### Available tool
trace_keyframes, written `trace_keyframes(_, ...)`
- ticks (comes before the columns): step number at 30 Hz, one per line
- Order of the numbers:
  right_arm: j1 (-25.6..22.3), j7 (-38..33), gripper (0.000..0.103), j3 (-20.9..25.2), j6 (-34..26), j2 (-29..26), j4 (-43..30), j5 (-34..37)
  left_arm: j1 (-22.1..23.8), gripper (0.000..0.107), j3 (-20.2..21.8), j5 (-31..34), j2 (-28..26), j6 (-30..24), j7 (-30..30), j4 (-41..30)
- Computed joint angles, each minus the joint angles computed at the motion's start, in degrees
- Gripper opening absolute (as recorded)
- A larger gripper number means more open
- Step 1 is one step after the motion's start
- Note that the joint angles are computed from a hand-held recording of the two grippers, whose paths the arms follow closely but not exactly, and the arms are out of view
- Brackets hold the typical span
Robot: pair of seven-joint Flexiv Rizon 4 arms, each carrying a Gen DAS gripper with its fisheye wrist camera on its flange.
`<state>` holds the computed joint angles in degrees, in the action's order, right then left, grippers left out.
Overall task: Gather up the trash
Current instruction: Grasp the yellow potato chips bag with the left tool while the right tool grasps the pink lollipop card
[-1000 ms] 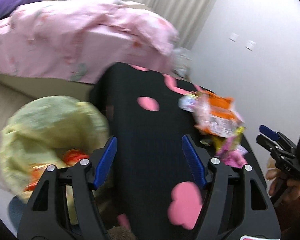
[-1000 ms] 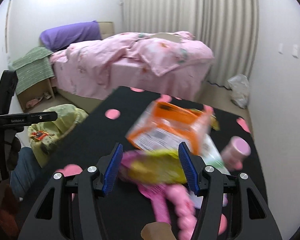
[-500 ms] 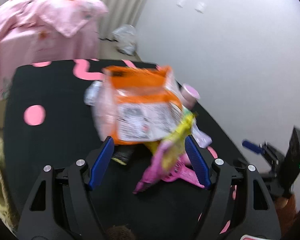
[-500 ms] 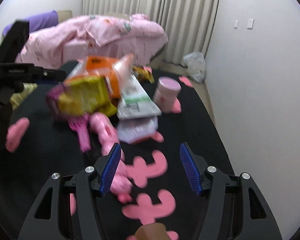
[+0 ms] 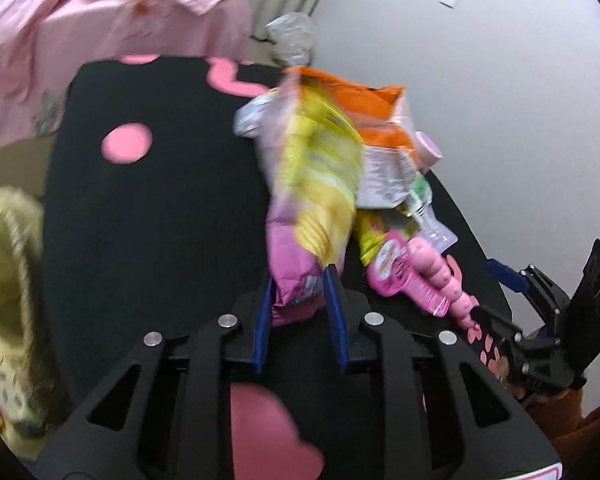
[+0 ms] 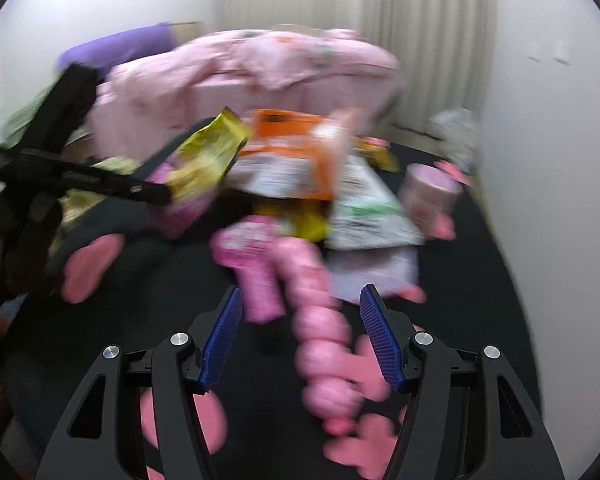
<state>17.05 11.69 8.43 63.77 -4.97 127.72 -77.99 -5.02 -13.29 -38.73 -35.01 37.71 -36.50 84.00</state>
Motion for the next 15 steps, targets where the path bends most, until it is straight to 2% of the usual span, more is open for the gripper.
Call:
trace_keyframes(4, 0.8, -4.9, 0.057, -1.0, 3.0, -5.1, -4.1, -0.1, 1.6, 0.024, 1.3, 0.3, 1.6, -1.6, -0.3, 1.9)
trace_keyframes(6, 1.0, -5.7, 0.057, -1.9, 5.0, -7.2, -5.5, 0.6, 2.2, 0.024, 1.5, -0.4, 2.7, -0.3, 1.0, 3.5)
trace_keyframes(9, 2.4, -7.5, 0.056, -2.1, 3.1, -9.2, -7.0, 7.1, 2.5, 0.039, 1.6, -1.9, 3.5, 3.0, 2.1, 5.2)
trace_keyframes(10, 2.5, -7.6, 0.056, -2.3, 4.2, -9.4, -7.0, 8.7, 2.6, 0.043, 1.5, -2.6, 3.7, 3.6, 1.9, 5.5)
trace_keyframes(11, 2.3, -7.5, 0.056, -2.4, 7.4, -9.9, -6.9, 10.1, 2.8, 0.045, 1.3, -3.6, 3.7, 4.3, 1.8, 5.8)
trace_keyframes(13, 1.9, -5.9, 0.056, -4.1, 16.4, -10.5, -6.3, 8.1, 3.0, 0.048, 0.8, -5.6, 3.5, 6.3, 1.5, 6.0)
trace_keyframes(14, 2.4, -4.9, 0.056, -5.0, 18.4, -10.4, -6.2, 6.5, 3.0, 0.048, 0.6, -6.2, 3.4, 7.2, 1.4, 6.1)
trace_keyframes(15, 3.1, -4.4, 0.056, -5.5, 17.8, -9.8, -6.1, 5.5, 2.9, 0.049, 0.5, -6.7, 3.4, 8.0, 1.3, 6.2)
